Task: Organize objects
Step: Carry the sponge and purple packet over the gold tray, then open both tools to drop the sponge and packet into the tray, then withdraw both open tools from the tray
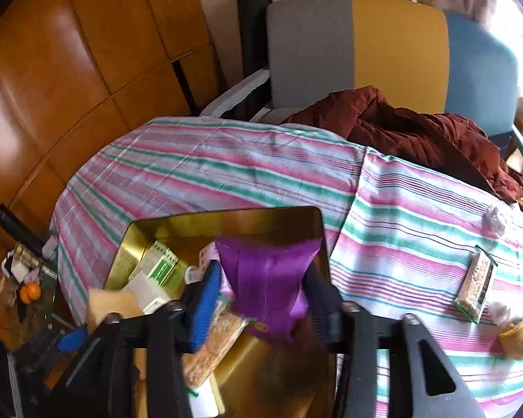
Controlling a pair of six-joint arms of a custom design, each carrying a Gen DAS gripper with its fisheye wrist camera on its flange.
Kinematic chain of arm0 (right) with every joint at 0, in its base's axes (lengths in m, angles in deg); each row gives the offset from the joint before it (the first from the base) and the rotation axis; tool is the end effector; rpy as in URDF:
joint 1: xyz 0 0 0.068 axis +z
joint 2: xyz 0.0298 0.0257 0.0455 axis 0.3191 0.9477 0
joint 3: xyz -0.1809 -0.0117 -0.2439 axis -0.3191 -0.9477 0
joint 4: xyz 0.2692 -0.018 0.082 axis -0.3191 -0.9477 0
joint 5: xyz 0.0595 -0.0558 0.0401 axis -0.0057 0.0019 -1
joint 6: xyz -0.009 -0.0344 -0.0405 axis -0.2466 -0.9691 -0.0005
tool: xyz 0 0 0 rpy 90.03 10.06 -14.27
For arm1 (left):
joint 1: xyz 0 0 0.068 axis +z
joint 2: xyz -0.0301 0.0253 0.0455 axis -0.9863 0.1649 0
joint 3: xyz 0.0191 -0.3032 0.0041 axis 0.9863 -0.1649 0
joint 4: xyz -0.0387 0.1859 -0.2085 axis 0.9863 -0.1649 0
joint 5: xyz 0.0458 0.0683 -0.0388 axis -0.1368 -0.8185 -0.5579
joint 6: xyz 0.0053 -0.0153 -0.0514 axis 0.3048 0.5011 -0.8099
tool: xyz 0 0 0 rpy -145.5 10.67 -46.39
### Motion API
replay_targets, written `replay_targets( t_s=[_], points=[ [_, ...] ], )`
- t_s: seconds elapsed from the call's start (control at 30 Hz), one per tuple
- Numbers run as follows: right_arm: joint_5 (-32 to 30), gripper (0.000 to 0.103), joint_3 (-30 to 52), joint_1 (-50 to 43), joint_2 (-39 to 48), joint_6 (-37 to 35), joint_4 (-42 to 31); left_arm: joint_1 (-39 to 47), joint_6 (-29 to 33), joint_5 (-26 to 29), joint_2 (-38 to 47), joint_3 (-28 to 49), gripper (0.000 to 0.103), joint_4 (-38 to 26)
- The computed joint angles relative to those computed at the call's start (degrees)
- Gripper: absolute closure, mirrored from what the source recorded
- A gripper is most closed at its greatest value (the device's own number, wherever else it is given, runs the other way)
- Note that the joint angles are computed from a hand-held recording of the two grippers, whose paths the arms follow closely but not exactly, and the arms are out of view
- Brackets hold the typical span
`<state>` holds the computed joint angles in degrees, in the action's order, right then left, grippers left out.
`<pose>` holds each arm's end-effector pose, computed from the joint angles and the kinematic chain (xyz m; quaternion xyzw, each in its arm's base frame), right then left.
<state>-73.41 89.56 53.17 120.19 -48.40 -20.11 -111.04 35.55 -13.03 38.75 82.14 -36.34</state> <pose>0.1922 0.1232 0.2342 0.0136 0.9381 0.0972 0.3322 0.1168 -0.0686 0.1893 0.1002 0.9314 -0.1408 0.3204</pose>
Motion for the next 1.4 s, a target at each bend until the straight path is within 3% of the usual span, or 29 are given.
replay_targets(
  t_s=[0.03, 0.2, 0.4, 0.63, 0.7, 0.8, 0.9, 1.03, 1.4],
  points=[
    [-0.02, 0.037, -0.11, -0.41, -0.35, 0.26, 0.14, -0.19, -0.08, 0.38, 1.72, -0.12, 0.03, 0.59],
    [-0.62, 0.029, -2.03, -0.55, -3.6, 1.81, -0.66, -2.24, -1.76, -1.28, 5.67, -0.96, 0.02, 2.54],
    [0.29, 0.019, -6.21, 3.23, -6.8, 6.09, -1.73, 0.31, -1.2, 0.42, 5.74, -1.29, 0.019, 4.07],
    [5.12, 0.003, -8.6, 9.41, -9.24, 11.54, -4.4, 2.24, -4.11, -1.79, -5.28, -1.32, 0.02, -3.54],
    [6.09, 0.003, -9.11, 10.62, -10.07, 12.67, -5.13, 3.71, -3.43, -0.99, -8.32, -1.64, 0.021, -5.12],
    [7.03, 0.002, -9.63, 12.29, -10.42, 14.42, -5.85, 4.03, -2.13, -0.64, -5.59, -2.14, 0.037, -3.38],
    [7.77, 0.002, -9.81, 13.63, -10.3, 15.59, -6.57, 3.65, -1.56, -2.84, 1.62, -2.2, 0.037, 1.54],
    [9.06, 0.002, -9.78, 15.12, -10.77, 16.72, -8.07, 7.09, -0.54, -0.36, 8.13, -1.28, 0.037, 6.41],
    [9.26, 0.002, -11.54, 15.79, -12.61, 18.81, -8.73, 7.08, -1.86, 2.17, -3.49, -1.23, 0.037, -4.02]
  ],
)
